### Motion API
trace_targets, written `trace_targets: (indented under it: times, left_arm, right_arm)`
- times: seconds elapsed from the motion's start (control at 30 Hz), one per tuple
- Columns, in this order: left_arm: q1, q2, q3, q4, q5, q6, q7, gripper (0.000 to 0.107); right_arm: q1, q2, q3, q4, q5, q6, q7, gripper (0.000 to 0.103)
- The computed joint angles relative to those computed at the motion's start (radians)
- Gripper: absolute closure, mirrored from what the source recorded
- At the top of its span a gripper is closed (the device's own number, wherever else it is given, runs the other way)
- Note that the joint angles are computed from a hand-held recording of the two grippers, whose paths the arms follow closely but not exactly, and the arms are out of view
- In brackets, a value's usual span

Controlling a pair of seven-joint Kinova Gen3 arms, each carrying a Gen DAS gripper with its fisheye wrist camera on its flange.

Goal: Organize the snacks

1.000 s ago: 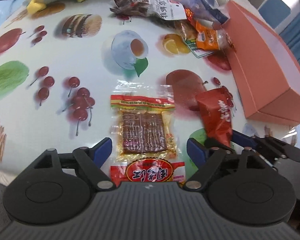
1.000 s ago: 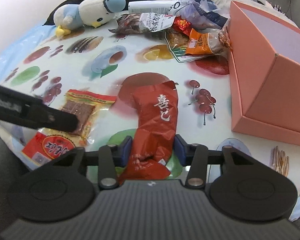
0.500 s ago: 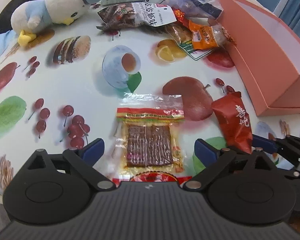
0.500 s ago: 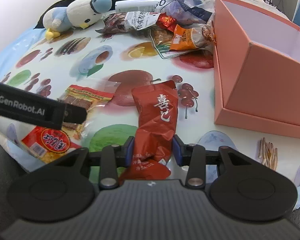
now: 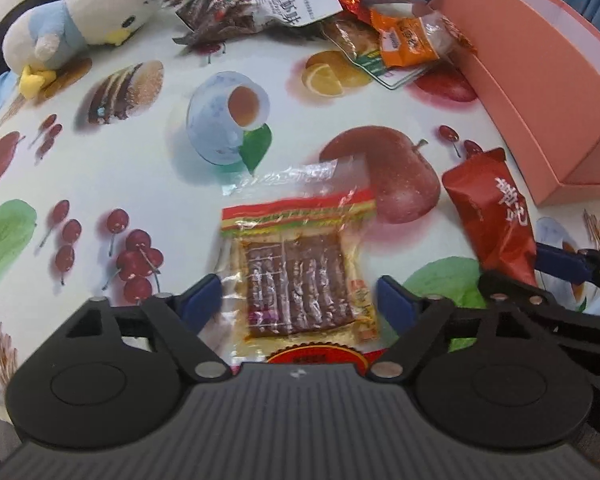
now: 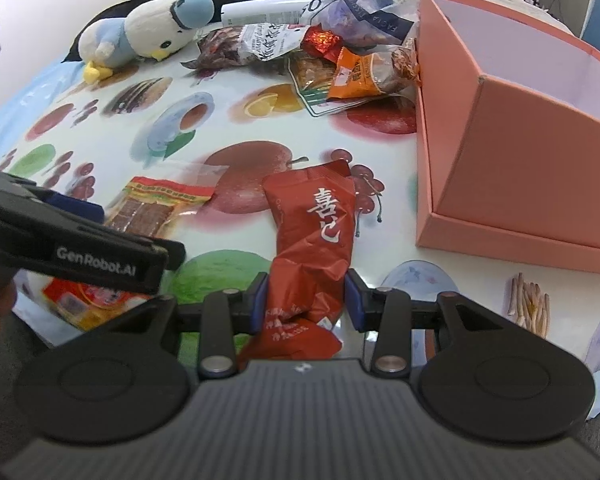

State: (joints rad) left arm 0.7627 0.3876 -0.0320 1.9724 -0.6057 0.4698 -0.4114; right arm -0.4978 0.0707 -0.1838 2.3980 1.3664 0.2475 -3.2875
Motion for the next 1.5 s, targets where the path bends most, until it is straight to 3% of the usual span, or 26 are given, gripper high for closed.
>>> trace_targets:
  times: [0.23, 0.3, 0.43, 0.47, 0.7, 0.93, 1.1, 1.5]
  left_arm:
    - [0.01, -0.019, -0.008, 0.017, -0.028, -0.008, 0.03, 0.043]
    - [0.023, -0.03, -0.011, 0.024, -0.052, -0.011, 0.042, 0.056]
    - [0.008, -0.052, 0.011, 0.026, -0.044, 0.0, 0.06, 0.063]
    - [0.004, -0.06, 0.013, 0.03, -0.04, -0.004, 0.07, 0.074]
    - [0.018, -0.123, 0.038, 0.053, -0.099, 0.026, 0.166, 0.094]
    - [0.009, -0.21, 0.102, 0.107, -0.176, 0.024, 0.308, 0.096]
    - [0.005, -0.281, 0.168, 0.127, -0.227, 0.056, 0.413, 0.096]
    - [-0.07, -0.43, 0.363, 0.088, -0.248, 0.165, 0.455, 0.096]
  right_arm:
    - [-0.003, -0.003, 0.003, -0.008, -0.062, 0.007, 0.058, 0.061]
    - [-0.005, -0.008, 0.004, -0.01, -0.087, 0.011, 0.07, 0.061]
    - [-0.003, -0.026, 0.006, -0.007, -0.141, 0.016, 0.096, 0.061]
    - [-0.001, -0.032, 0.006, -0.005, -0.152, 0.015, 0.1, 0.061]
    - [0.009, -0.097, -0.034, 0.007, -0.237, 0.053, 0.136, 0.061]
    - [0.039, -0.186, -0.109, 0.011, -0.322, 0.101, 0.166, 0.061]
    - [0.062, -0.268, -0.151, 0.007, -0.442, 0.143, 0.259, 0.061]
    - [0.123, -0.476, -0.221, -0.03, -0.684, 0.26, 0.436, 0.061]
